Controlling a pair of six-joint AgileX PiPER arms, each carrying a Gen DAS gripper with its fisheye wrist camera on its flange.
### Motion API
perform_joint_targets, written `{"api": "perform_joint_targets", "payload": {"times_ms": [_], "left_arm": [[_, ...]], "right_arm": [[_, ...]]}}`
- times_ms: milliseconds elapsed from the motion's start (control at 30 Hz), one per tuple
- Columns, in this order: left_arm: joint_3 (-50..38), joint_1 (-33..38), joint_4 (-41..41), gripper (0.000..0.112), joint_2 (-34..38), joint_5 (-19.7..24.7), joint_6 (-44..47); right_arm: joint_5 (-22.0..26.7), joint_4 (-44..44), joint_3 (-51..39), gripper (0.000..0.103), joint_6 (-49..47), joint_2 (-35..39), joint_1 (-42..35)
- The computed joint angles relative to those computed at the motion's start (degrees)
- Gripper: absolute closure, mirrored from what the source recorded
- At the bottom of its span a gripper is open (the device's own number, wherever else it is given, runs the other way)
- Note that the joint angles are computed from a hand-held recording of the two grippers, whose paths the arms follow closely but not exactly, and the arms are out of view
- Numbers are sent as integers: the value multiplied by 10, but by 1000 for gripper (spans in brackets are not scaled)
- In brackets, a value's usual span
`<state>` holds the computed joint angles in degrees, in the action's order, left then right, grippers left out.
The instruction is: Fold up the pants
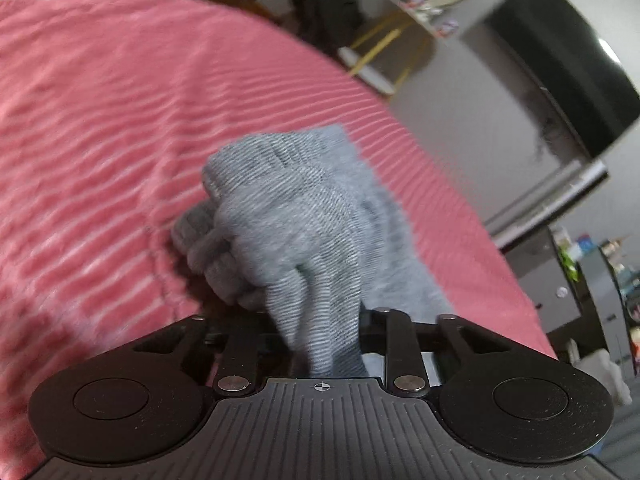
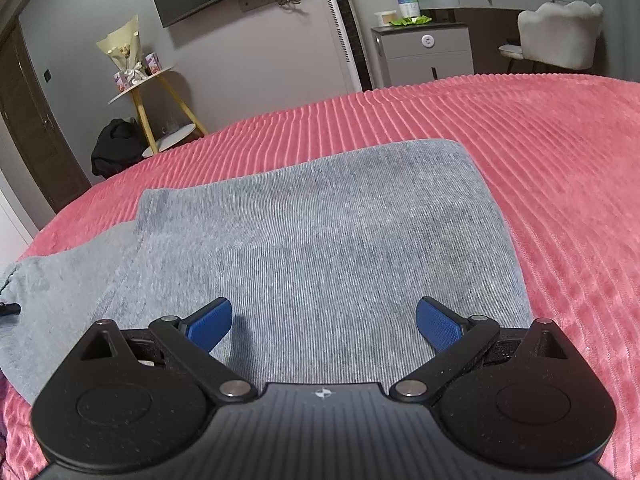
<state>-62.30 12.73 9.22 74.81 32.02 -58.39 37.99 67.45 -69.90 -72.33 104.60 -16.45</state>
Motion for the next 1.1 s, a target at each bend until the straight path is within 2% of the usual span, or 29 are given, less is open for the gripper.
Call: {"api": "perform_joint_targets", "payload": {"times_ms": [67, 233, 367, 567, 700, 800, 867, 900, 1000, 1067, 1100], "left_arm": [[-23, -22, 37, 91, -7, 23, -5], [-106, -160, 233, 92, -8, 127, -88], [-197, -280, 317, 92, 23, 198, -72], [-362, -448, 359, 92, 131, 259, 25], [-461, -512, 321, 91, 240, 266, 110], [-545, -543, 262, 73, 324, 314, 144], [-597, -553, 219, 71, 370, 357, 157], [-599, -562, 224, 71, 376, 366, 146], [-520, -596, 263, 56, 325, 344, 76], [-425, -612, 313, 36, 259, 322, -11], [-407, -611, 340, 32, 246, 326, -43]], "right_arm": [[10, 10, 0, 4, 1, 1, -6], [43, 29, -10, 4, 13, 11, -25], [55, 26, -17, 4, 29, 13, -33], [81, 28, -17, 4, 82, 4, -58], [89, 33, -18, 4, 108, -2, -79], [110, 40, -17, 4, 116, -2, -94], [122, 42, -10, 4, 114, -6, -102], [129, 40, -9, 4, 117, -6, -106], [152, 43, -7, 4, 121, -6, -119], [173, 47, -11, 4, 127, -2, -128], [190, 47, -16, 4, 137, 2, -134]]}}
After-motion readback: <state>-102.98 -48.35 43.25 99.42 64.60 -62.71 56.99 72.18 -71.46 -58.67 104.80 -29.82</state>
